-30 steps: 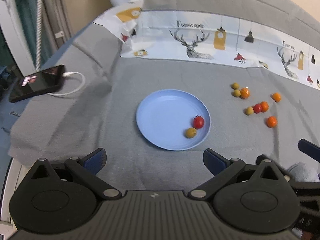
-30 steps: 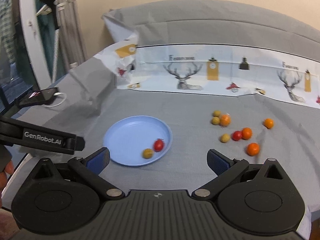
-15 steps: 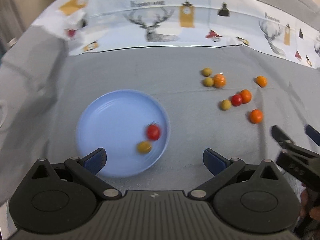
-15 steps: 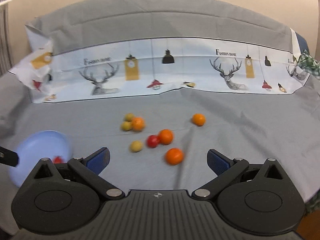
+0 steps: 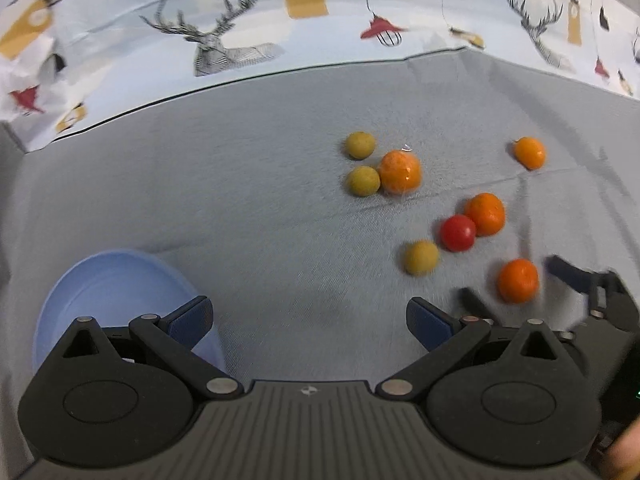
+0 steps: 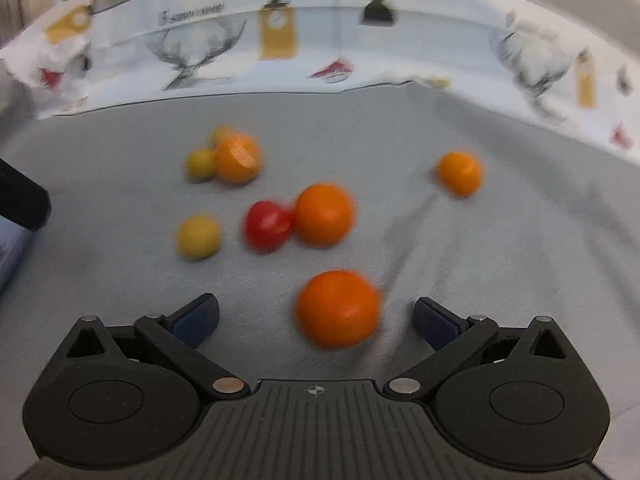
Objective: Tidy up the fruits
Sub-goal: 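Grasp a yellow tomato with the left tool while the right tool grasps an orange mandarin, then carry the yellow tomato and orange mandarin over the plate with both tools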
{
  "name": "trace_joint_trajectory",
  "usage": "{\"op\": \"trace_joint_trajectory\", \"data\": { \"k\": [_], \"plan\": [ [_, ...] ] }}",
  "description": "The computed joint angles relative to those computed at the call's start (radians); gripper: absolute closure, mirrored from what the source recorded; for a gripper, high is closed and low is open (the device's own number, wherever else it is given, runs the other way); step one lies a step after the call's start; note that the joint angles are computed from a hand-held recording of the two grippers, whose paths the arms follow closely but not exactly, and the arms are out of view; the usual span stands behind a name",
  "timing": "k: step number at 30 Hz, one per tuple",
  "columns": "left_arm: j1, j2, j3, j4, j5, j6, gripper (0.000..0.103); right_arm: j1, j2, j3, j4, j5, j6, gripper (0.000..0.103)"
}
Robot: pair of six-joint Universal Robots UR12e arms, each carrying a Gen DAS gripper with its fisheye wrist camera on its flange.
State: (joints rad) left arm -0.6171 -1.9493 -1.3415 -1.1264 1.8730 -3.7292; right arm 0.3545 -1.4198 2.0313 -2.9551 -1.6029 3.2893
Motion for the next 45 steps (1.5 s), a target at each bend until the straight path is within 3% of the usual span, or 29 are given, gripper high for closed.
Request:
{"op": "trace_joint_trajectory", "data": {
  "k": [3, 5, 10, 13, 14, 15, 16, 17, 18, 19, 20, 23, 26, 32, 39, 45],
  "plan": [
    [0.006, -0.037, 0.028, 0.006, -0.022, 0.038, 0.000, -0.003, 0.000, -0.002, 0.023, -0.081, 0.109, 0.001],
    [0.006, -0.058, 0.043, 0.014, -0.044, 0.070, 0.000, -0.015, -0.002, 0.001, 0.030, -0.082, 0.163, 0.001],
    [0.007, -0.109, 0.082, 0.016, -0.105, 0.164, 0.000, 0.013, 0.006, -0.003, 0.023, -0.148, 0.142, 0.001],
    [0.007, -0.129, 0.093, 0.024, -0.114, 0.165, 0.001, 0.020, 0.001, 0.002, 0.022, -0.174, 0.142, 0.001],
    [0.009, -0.129, 0.089, 0.039, -0.119, 0.159, 0.007, 0.022, 0.000, 0.005, 0.020, -0.183, 0.136, 0.001],
    [0.010, -0.125, 0.080, 0.063, -0.119, 0.149, 0.018, 0.026, 0.003, 0.001, 0.017, -0.201, 0.129, 0.003],
    [0.009, -0.121, 0.071, 0.092, -0.112, 0.155, 0.041, 0.030, 0.004, 0.002, 0.009, -0.218, 0.117, 0.011],
    [0.009, -0.117, 0.065, 0.111, -0.115, 0.177, 0.055, 0.030, 0.003, 0.005, -0.006, -0.216, 0.101, 0.019],
    [0.011, -0.116, 0.065, 0.115, -0.124, 0.194, 0.075, 0.031, 0.001, 0.009, -0.021, -0.203, 0.082, 0.036],
    [0.013, -0.114, 0.064, 0.112, -0.133, 0.197, 0.076, 0.034, -0.002, 0.010, -0.027, -0.193, 0.064, 0.055],
    [0.016, -0.109, 0.057, 0.117, -0.145, 0.194, 0.076, 0.041, -0.003, 0.011, -0.030, -0.192, 0.039, 0.062],
    [0.020, -0.093, 0.041, 0.121, -0.161, 0.168, 0.076, 0.059, 0.002, 0.003, -0.027, -0.230, 0.001, 0.064],
    [0.017, -0.068, 0.026, 0.119, -0.162, 0.142, 0.076, 0.035, -0.010, 0.012, -0.032, -0.191, 0.075, 0.065],
    [-0.021, -0.029, 0.053, 0.011, -0.023, 0.103, 0.075, 0.023, -0.017, 0.016, -0.043, -0.247, 0.186, 0.065],
    [-0.057, 0.060, 0.016, -0.028, 0.083, 0.047, 0.075, -0.010, -0.123, 0.033, 0.076, -0.107, 0.369, 0.065],
    [-0.084, 0.164, -0.052, -0.064, 0.130, -0.030, 0.075, 0.023, -0.243, 0.056, 0.078, 0.001, 0.378, 0.065]
  ]
}}
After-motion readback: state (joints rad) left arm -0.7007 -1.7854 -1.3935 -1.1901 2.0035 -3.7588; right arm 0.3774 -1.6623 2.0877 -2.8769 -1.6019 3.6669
